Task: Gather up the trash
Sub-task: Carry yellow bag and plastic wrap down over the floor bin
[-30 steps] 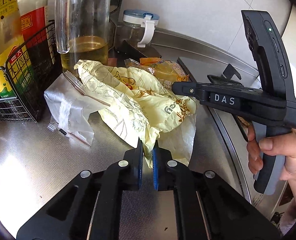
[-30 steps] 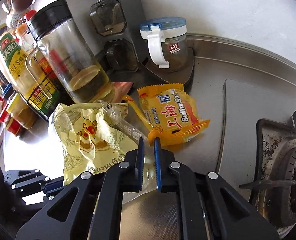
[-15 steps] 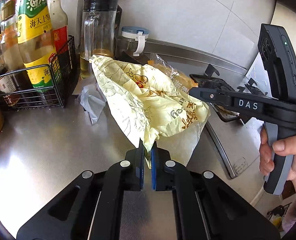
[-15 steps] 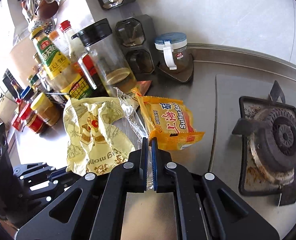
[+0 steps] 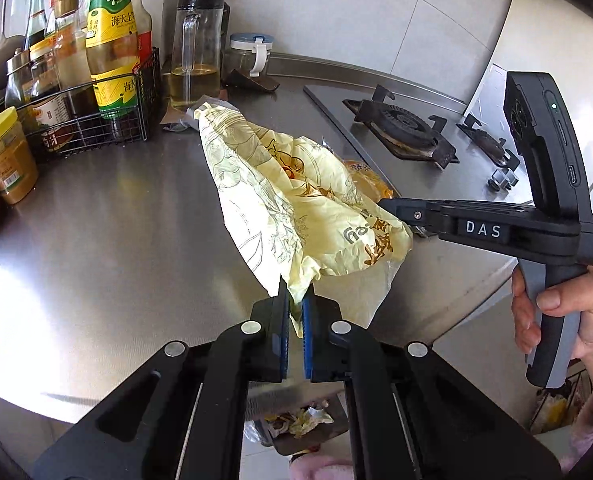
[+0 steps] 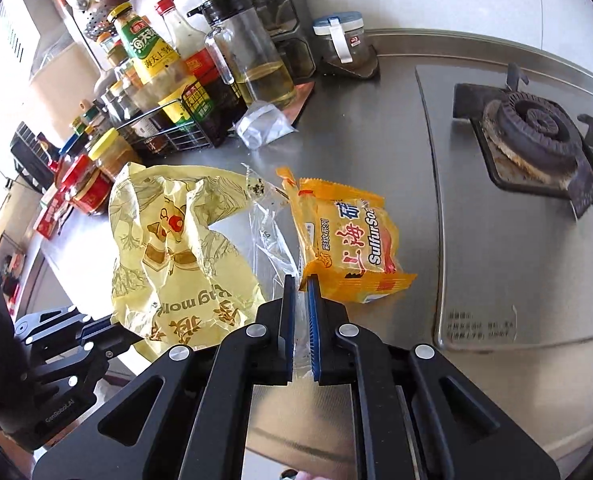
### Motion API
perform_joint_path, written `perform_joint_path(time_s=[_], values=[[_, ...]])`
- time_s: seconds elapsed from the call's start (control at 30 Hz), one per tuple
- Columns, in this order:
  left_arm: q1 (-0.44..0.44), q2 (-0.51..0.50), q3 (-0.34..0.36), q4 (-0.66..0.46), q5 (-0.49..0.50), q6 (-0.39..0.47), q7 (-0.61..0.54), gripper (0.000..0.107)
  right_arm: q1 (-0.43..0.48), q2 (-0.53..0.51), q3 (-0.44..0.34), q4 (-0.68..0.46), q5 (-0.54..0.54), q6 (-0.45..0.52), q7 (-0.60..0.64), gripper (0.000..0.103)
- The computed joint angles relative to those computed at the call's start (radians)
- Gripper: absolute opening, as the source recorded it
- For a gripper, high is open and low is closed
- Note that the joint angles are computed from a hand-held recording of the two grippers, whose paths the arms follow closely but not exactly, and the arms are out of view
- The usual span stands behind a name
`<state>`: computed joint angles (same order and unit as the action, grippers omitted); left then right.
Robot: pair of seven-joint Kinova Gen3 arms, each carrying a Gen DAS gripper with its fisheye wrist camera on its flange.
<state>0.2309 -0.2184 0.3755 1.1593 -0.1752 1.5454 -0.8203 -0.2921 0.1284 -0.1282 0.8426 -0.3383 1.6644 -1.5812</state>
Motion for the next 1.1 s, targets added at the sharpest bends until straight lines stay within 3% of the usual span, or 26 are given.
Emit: perform_joint_path(time_s=[0.23,0.3,0.37,0.43,0.57,0.7,0.87,1.1], values=[[-0.003,-0.051,0.056,0.039,0.012,0.034,0.053,0.004,-0.002,-0.111,0.002,0.148,0.012,-0.018,-0.025,0.014],[-0.011,-0.062,0.074,0.046,0.015,0.046,0.068,0.004,0.001,-0.145,0.007,0.187,0.014,-0.033,-0.039,0.031],[-0.020,-0.073,0.084,0.052,0.019,0.058,0.075,0.004,0.007,-0.189,0.009,0.229,0.023,-0.068,-0.051,0.062],[-0.028,-0.085,0.091,0.059,0.027,0.066,0.078,0.004,0.012,-0.202,0.026,0.247,-0.008,-0.061,-0.044,0.062],[-0.051,-0.100,0.125,0.060,0.032,0.087,0.086,0.004,0.017,-0.217,0.035,0.294,-0.056,-0.053,-0.027,0.055],[-0.074,-0.124,0.141,0.074,0.049,0.109,0.096,0.004,0.010,-0.241,0.029,0.351,-0.072,-0.104,-0.022,0.052],[-0.109,-0.144,0.174,0.077,0.068,0.124,0.098,0.004,-0.024,-0.244,-0.002,0.367,-0.050,-0.136,-0.001,0.006],[-0.172,-0.188,0.228,0.067,0.107,0.142,0.114,0.004,-0.045,-0.316,0.008,0.397,-0.058,-0.136,0.026,0.002]])
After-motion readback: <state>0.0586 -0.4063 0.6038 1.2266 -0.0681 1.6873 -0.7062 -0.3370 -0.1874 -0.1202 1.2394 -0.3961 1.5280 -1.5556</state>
